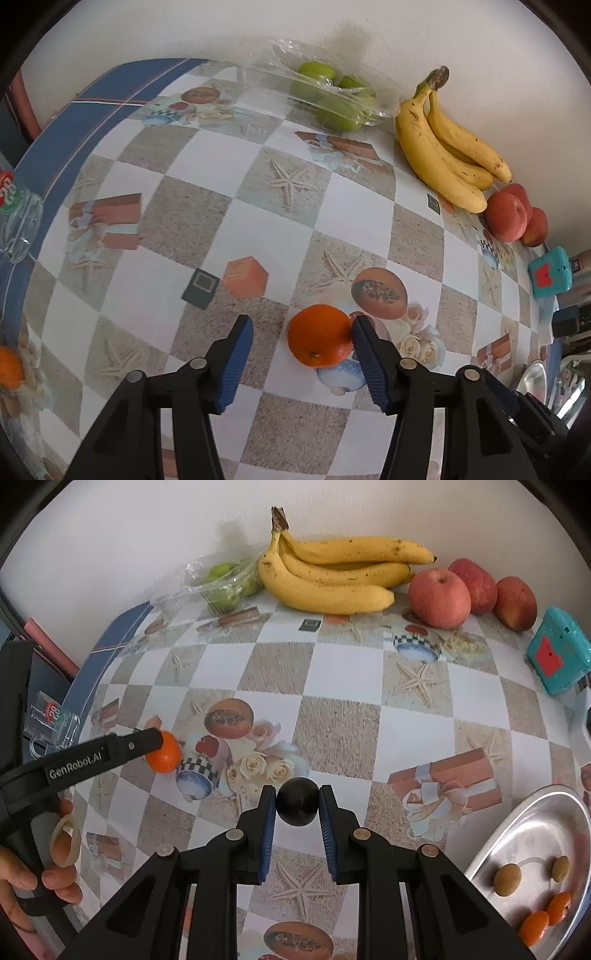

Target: Organize fruits

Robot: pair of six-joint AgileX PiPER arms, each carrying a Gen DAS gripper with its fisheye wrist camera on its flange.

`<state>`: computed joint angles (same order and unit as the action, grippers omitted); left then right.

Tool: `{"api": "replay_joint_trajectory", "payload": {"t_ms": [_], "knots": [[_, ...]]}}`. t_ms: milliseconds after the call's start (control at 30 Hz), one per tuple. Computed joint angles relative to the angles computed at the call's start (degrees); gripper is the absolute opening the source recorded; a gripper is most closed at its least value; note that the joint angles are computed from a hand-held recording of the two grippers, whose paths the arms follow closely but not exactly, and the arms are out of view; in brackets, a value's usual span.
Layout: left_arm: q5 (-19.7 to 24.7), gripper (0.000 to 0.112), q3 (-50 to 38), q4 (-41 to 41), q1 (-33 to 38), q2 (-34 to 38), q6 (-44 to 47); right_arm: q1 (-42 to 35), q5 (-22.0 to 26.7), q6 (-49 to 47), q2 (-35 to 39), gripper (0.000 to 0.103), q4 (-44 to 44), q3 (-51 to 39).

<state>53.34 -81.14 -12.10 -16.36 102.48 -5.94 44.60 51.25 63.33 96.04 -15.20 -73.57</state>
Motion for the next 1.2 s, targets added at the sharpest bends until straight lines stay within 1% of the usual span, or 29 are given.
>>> {"api": "replay_joint_trajectory", "payload": {"t_ms": [67,100,167,200,300,467,600,767,933,1200], "knots": [[0.5,0.060,-0.5,-1.4,-0.1,0.9,0.7,-0.3,-0.5,-0.2,0.0,0.024,0.3,0.5],[0.5,0.057,-0.5,-2.1,-0.2,1.1,1.2,-0.4,-0.6,-0.2,-0.1,0.024,0.4,0.6],[0.3,0.048,-0.2,-3.0,-0.5,1.0,1.5,-0.5,-0.7,-0.2,-0.2,0.024,0.3,0.8],[0.1,0.041,0.0,-3.9,-0.5,0.8,1.9,-0.5,-0.7,-0.1,-0.4,0.024,0.3,0.9],[0.2,0.041,0.2,-2.0,-1.6,0.3,-0.1,-0.5,-0.6,0.1,-0.9,0.024,0.2,1.0],[-0.3,0.040,2.3,-2.4,-1.7,-1.7,-1.1,0.3,0.1,1.2,-2.2,0.024,-0.4,1.0],[-0.6,0.040,3.8,-2.3,-2.2,-4.4,-2.6,0.8,0.9,2.3,-3.9,0.024,-0.6,1.4],[0.5,0.040,6.1,-2.5,-3.5,-9.0,-4.7,2.4,2.5,4.7,-6.7,0.024,-1.6,2.3],[1.6,0.040,8.7,0.4,-6.1,-14.0,-8.9,6.1,4.8,9.9,-10.4,0.024,-3.8,3.8],[3.8,0.040,12.5,2.6,-9.8,-20.4,-13.3,13.1,9.7,18.8,-15.3,0.024,-6.7,6.5]]}}
